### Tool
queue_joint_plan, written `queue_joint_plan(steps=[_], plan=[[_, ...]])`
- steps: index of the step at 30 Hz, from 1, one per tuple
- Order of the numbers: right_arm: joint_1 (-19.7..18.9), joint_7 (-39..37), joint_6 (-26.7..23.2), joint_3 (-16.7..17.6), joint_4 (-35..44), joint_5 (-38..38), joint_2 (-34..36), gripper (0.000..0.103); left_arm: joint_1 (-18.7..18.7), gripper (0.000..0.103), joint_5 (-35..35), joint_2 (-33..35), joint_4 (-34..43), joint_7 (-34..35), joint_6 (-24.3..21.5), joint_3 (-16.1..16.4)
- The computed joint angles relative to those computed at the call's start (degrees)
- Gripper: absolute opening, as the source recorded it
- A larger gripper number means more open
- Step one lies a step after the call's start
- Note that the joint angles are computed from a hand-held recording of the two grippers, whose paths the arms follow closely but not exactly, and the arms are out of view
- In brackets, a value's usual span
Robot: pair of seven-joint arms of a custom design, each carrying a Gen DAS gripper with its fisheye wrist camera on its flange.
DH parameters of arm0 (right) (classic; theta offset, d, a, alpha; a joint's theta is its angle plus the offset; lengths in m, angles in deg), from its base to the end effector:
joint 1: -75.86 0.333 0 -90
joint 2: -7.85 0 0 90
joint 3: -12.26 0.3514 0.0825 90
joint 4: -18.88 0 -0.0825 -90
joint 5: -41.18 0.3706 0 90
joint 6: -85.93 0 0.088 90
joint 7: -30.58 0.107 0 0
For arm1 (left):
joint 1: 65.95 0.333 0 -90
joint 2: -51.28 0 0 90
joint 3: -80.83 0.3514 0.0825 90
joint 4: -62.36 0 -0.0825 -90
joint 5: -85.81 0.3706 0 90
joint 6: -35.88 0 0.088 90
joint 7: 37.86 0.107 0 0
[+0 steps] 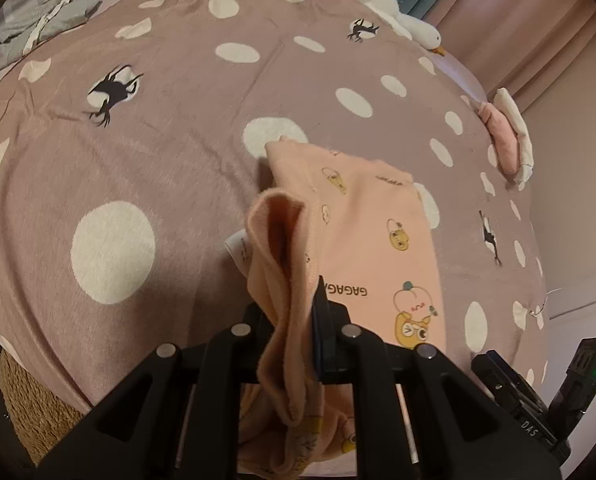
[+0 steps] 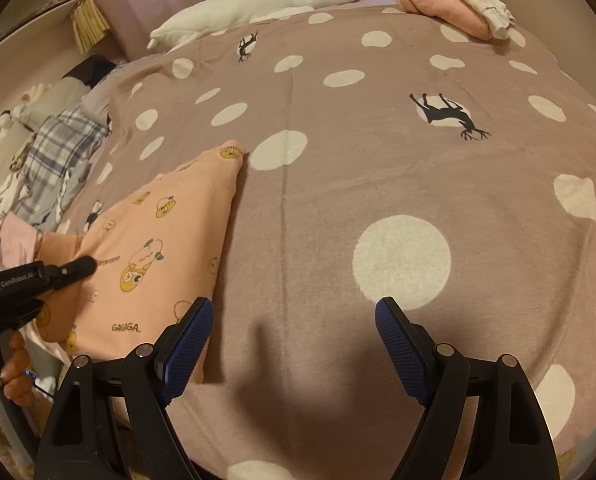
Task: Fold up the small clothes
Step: 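Lift the side edge with the left gripper and fold it over the body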
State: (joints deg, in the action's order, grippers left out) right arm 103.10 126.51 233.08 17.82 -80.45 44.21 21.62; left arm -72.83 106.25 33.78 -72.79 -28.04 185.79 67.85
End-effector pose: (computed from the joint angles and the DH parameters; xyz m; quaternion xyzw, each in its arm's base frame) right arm 0.5670 0.3563 0.5464 -0.8026 0.5186 -0.0990 0.2775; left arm 0.4382 -0.1768 0.5448 -0.8781 0.3646 -0.2779 0.1371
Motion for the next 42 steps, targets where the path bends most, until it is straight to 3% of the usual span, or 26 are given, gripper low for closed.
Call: queue_joint_plan(steps=[12, 22, 26, 35, 42], plan=[[0.59, -1.28, -0.86, 0.4, 0.99, 0.06, 0.74, 0.082, 0.01, 0.02, -1.06, 0.86, -2.27, -0.78, 0.97, 0.32], [1.18, -6.93, -1.49, 2.41, 3.2, 3.46, 1.75, 0.082, -1.57, 0.03, -4.86, -1.4, -3.17, 3.32, 0.7, 1.48], [1.99, -9.62, -2.26, 2.81, 4.07, 4.62, 2.65, 0.082, -0.99, 0.044, -4.6, -2.23, -4.29, 2.88, 0.43, 0.86], [4.27, -6.29, -8.38, 0.97, 7.02, 0.85, 5.8, 0.082, -1.57, 0.056, -7.3, -3.45, -7.05, 3.93, 3.94, 2.23], [3.78, -6.75, -7.7, 1.28, 7.75, 1.59, 5.6, 0.082, -0.24, 0.073, -7.75, -7.36, -8.59, 3.58, 5.54, 2.09]])
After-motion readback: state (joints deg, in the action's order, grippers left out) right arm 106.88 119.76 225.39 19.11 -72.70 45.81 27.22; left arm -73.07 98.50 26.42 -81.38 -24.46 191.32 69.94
